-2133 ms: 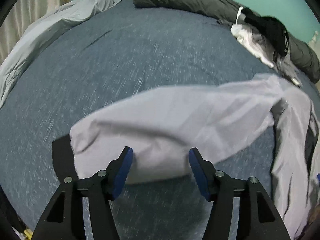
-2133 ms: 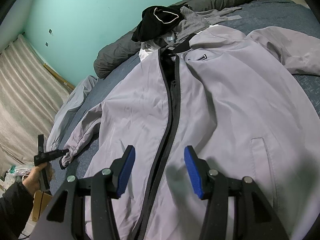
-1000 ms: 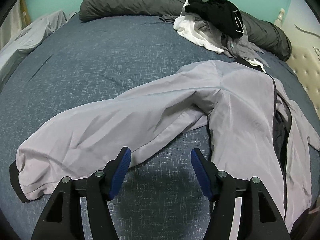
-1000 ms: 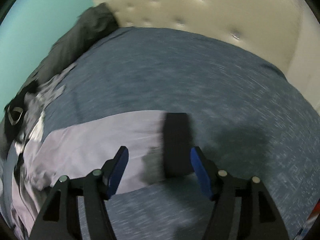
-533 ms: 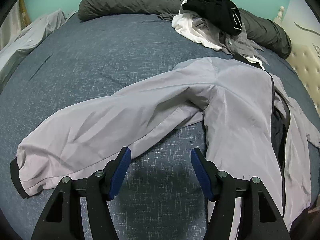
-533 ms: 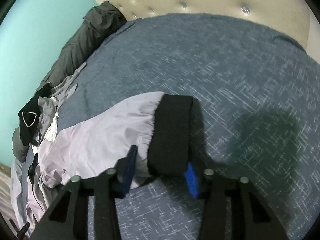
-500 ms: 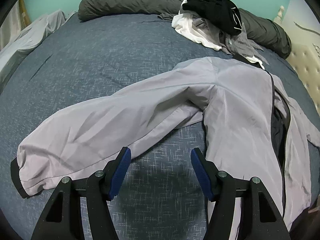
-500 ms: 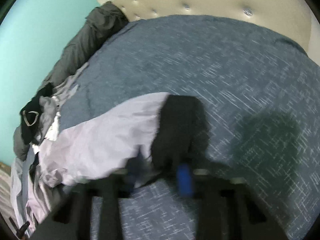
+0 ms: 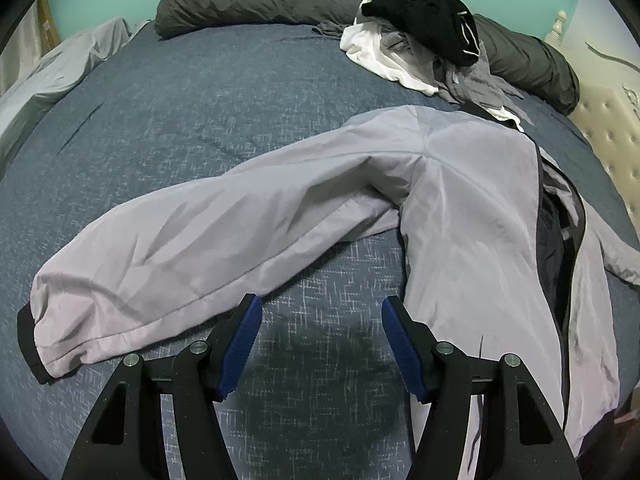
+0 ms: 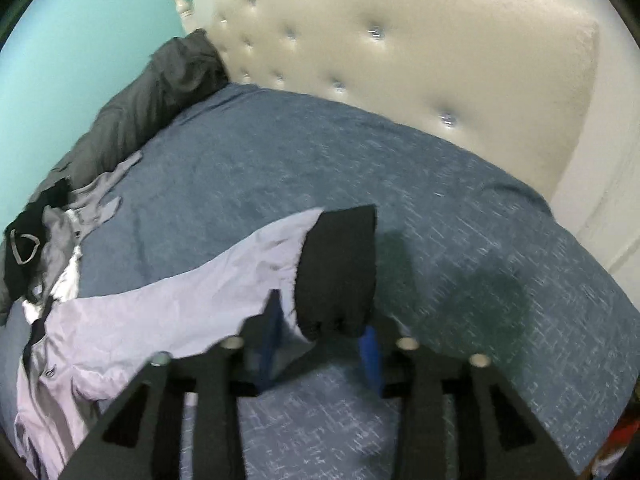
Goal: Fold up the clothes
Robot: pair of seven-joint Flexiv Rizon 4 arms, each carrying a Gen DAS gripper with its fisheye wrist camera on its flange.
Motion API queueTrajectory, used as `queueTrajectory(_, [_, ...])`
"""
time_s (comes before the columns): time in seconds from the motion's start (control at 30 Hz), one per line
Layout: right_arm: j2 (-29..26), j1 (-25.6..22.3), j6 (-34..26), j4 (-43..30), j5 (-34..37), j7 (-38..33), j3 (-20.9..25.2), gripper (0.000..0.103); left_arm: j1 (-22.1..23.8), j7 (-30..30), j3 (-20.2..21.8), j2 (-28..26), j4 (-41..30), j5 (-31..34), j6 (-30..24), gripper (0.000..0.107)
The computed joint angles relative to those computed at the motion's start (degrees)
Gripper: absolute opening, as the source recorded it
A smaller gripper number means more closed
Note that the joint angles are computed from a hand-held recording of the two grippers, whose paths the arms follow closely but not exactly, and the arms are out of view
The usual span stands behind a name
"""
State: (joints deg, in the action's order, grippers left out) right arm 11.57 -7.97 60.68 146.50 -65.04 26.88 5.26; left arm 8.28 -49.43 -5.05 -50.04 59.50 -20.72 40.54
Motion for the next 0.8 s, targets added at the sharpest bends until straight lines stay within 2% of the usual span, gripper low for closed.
queueTrajectory(0.03, [0.7,0.2,-2.2,0.2,0.2,1.4,0.9,0.052,0.1,0.3,-0.1,0.3,0.4,0.0,-0.1,0.066])
queueTrajectory(0.13, [2.7,2.3,-9.0,-0.5,1.1,2.2,3.4,0.052,0.2,1.6,-0.4,1.7,2.4,-0.1,-0.5,0.066])
queueTrajectory(0.23, [1.6,3.2,-3.3,-1.5,-2.9,3.0,2.1,0.052,0.1,3.7,-1.3,3.5,5.4,-0.9,0.1,0.066])
queueTrajectory(0.33, [-2.6,5.3,1.4,-4.8,-6.3,4.5,2.0,0.053,-1.1,4.5,-2.3,4.8,7.6,-2.3,0.1,0.066])
queueTrajectory(0.47, [-10.1,7.3,10.8,-10.0,-17.0,12.2,0.1,0.056,-3.9,7.0,-4.7,6.0,10.2,-4.2,0.0,0.066])
queueTrajectory(0.57, [-15.8,9.2,15.9,-14.4,-24.3,17.7,-1.0,0.056,-7.0,7.7,-6.0,5.1,9.8,-5.1,-2.6,0.066])
queueTrajectory(0.67, [-20.9,11.2,19.4,-18.3,-26.9,17.2,-1.1,0.056,-10.6,7.0,-6.0,3.4,8.4,-4.7,-4.2,0.066])
queueTrajectory(0.8, [-24.1,13.7,20.4,-21.1,-27.1,12.9,-0.8,0.056,-13.5,4.8,-5.7,0.6,5.7,-4.0,-6.0,0.066])
